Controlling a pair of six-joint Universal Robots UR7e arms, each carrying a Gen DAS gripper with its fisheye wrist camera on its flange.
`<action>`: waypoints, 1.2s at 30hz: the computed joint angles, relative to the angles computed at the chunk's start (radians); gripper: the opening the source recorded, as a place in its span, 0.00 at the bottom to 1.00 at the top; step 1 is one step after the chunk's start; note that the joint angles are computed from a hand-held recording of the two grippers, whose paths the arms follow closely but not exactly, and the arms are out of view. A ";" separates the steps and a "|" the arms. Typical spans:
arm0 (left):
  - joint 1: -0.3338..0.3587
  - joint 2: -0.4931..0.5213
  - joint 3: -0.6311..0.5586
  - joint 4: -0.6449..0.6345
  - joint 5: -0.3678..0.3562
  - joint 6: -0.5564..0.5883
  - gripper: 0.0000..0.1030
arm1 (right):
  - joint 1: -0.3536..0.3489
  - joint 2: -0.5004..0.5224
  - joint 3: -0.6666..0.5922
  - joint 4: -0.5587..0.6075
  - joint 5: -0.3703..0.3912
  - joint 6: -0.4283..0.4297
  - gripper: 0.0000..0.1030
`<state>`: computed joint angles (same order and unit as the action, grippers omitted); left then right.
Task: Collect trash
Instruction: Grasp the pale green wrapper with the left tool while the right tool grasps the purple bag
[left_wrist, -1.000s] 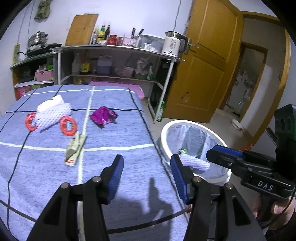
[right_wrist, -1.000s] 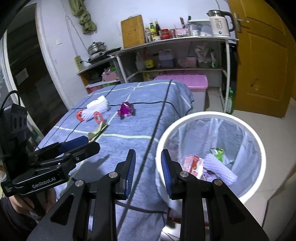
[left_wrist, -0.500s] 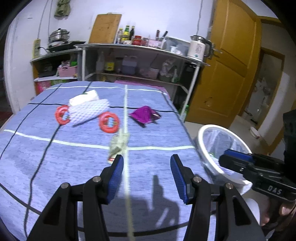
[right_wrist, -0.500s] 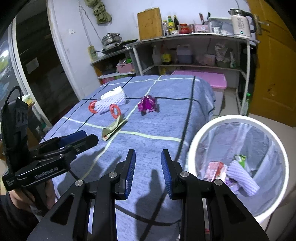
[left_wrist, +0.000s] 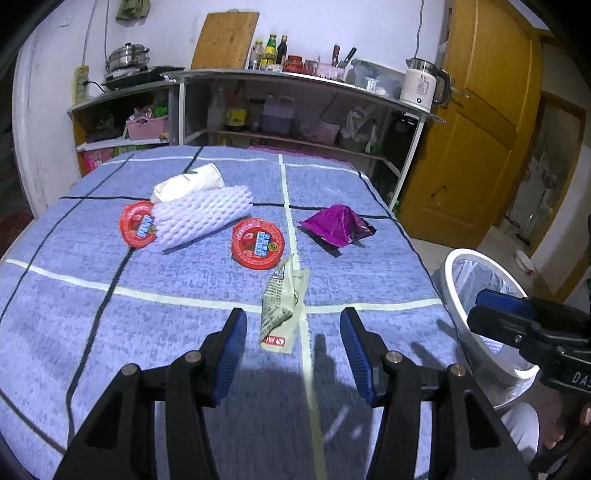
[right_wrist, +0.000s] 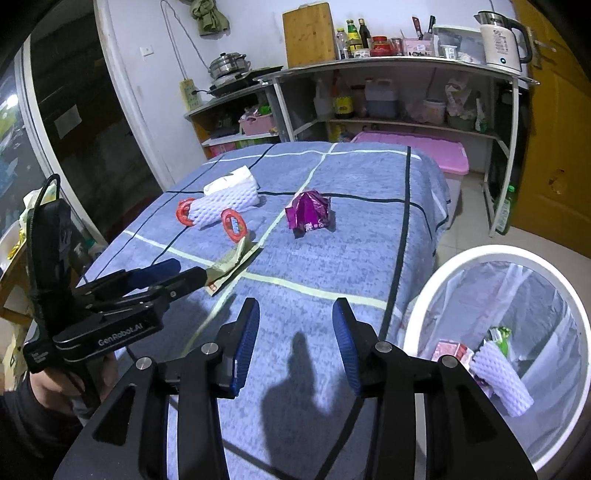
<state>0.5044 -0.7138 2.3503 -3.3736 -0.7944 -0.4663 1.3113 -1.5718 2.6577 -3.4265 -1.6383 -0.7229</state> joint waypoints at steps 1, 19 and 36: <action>0.008 0.003 -0.010 0.012 -0.004 0.004 0.53 | 0.005 0.011 -0.006 -0.003 -0.005 0.003 0.41; 0.068 0.023 -0.080 0.156 -0.036 0.004 0.26 | 0.108 0.235 -0.222 0.019 -0.116 0.041 0.52; 0.103 -0.003 -0.031 0.034 -0.101 0.024 0.26 | 0.145 0.428 -0.444 0.104 -0.212 0.099 0.55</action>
